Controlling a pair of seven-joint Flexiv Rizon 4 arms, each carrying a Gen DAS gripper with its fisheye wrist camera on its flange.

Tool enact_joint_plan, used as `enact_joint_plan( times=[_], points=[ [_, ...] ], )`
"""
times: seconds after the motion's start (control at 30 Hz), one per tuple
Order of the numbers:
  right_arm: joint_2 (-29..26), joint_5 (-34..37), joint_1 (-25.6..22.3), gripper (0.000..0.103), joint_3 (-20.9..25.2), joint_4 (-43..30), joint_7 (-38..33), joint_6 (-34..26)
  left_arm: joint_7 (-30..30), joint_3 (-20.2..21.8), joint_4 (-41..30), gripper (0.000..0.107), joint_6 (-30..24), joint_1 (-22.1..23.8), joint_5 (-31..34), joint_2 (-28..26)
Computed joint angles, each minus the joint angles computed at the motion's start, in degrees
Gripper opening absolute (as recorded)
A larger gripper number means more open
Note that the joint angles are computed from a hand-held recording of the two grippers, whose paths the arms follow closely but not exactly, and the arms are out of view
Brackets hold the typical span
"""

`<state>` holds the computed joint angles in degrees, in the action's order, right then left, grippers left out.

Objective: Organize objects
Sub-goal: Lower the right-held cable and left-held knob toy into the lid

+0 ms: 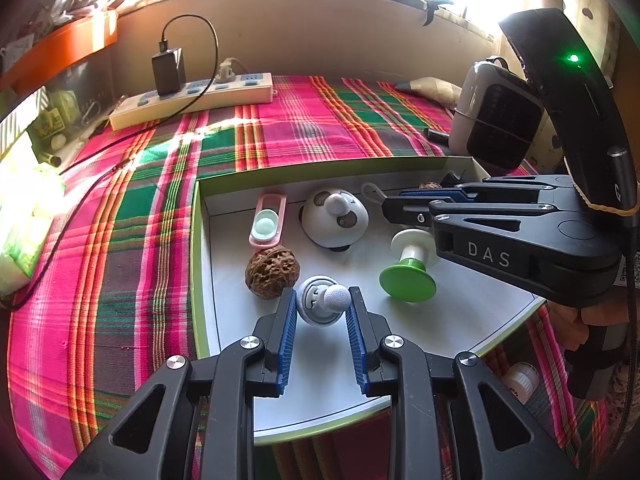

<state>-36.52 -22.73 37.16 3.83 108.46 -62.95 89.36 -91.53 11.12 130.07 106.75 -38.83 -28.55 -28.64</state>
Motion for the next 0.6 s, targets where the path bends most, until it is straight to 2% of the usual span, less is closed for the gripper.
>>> enact_joint_plan(
  times=[0.6],
  points=[
    [-0.36,0.78,-0.76,0.013,1.17,-0.68,0.21,-0.86,-0.37,0.14,-0.03,0.024,-0.34,0.19,0.7,0.16]
  ],
)
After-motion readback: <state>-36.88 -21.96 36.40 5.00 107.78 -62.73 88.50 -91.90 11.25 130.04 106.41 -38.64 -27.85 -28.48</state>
